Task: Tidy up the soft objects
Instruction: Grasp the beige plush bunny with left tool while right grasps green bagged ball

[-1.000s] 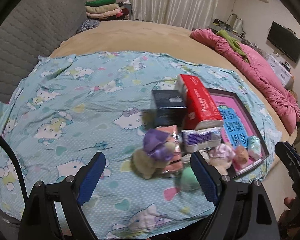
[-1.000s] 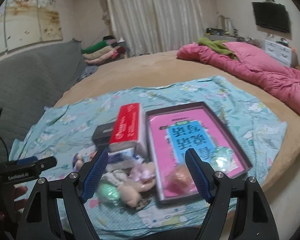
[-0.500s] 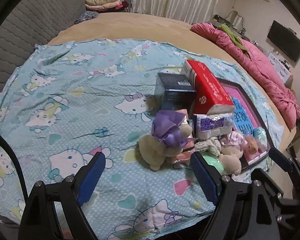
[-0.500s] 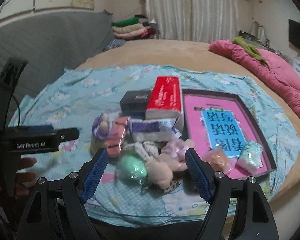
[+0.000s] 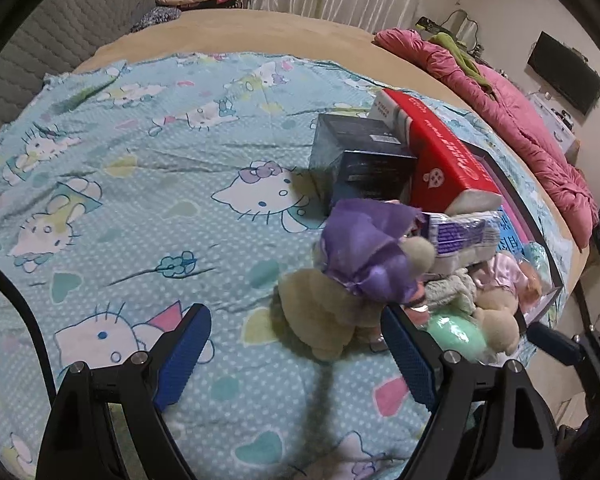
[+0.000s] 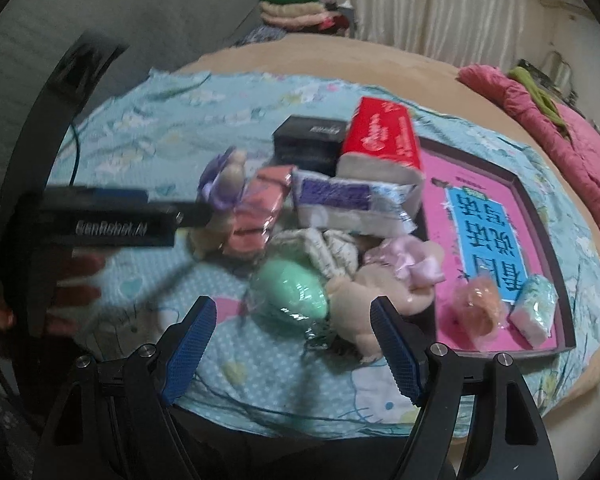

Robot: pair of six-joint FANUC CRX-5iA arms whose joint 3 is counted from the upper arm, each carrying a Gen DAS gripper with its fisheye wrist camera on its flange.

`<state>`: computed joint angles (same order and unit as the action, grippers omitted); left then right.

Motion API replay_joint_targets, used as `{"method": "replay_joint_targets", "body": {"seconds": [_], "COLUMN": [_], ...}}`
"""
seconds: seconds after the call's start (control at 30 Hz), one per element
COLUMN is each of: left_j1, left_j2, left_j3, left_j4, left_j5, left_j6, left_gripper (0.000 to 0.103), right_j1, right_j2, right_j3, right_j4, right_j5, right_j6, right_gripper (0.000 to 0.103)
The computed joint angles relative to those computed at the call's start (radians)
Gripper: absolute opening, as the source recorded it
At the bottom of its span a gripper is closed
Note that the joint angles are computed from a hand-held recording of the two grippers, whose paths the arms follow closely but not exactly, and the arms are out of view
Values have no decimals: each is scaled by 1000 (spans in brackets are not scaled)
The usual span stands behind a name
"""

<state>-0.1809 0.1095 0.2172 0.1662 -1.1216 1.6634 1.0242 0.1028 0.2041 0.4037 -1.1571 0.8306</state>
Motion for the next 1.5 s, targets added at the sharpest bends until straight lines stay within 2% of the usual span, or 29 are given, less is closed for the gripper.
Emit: {"method": "replay_joint_targets", "body": {"seconds": [0.17, 0.27, 0.33, 0.4, 0.47, 0.57, 0.67, 0.77, 0.87, 1.07, 1.27, 1.3, 1.4, 1.5], "left_j1": [22, 28, 33, 39, 42, 45, 48, 56, 63, 92, 95, 94, 99, 107], "left_j2": [6, 7, 7, 10, 10, 14, 21, 31, 45, 47, 38, 33, 14, -5], "left_j3": [-32, -48, -59, -68, -75, -81, -85, -104, -115, -175, -185, -184, -197, -206], "left_j4": [64, 99, 121, 150, 169, 196, 231, 299, 354, 478, 471, 462, 450, 428], "left_j5": [22, 40, 50, 55, 63, 76, 92, 101, 91, 111, 114, 115, 116, 114], "left_j6": [-42, -81, -100, -119, -134, -171, -216, -267, -308, -360, -366, -363, -350, -325], "left_gripper": [86, 86, 86, 86, 86, 86, 85, 81, 72, 64, 59, 59, 59, 59], "right_j1": [28, 39, 46, 46, 45, 33, 12, -30, -62, -98, -87, -91, -101, -103], "right_j2": [78, 103, 121, 132, 146, 142, 106, 63, 47, 34, 52, 60, 74, 85], "right_j3": [41, 42, 41, 41, 43, 39, 25, 28, 39, 65, 85, 95, 109, 111], "right_j4": [80, 116, 144, 155, 168, 157, 110, -13, -94, -226, -263, -273, -296, -285], "right_j5": [-68, -78, -82, -77, -86, -73, -33, 22, 40, 57, 49, 45, 43, 49], "right_j6": [88, 136, 152, 166, 167, 155, 132, 115, 109, 120, 144, 154, 170, 171], "right_gripper": [80, 79, 74, 62, 57, 50, 39, 38, 37, 35, 36, 38, 52, 54]}}
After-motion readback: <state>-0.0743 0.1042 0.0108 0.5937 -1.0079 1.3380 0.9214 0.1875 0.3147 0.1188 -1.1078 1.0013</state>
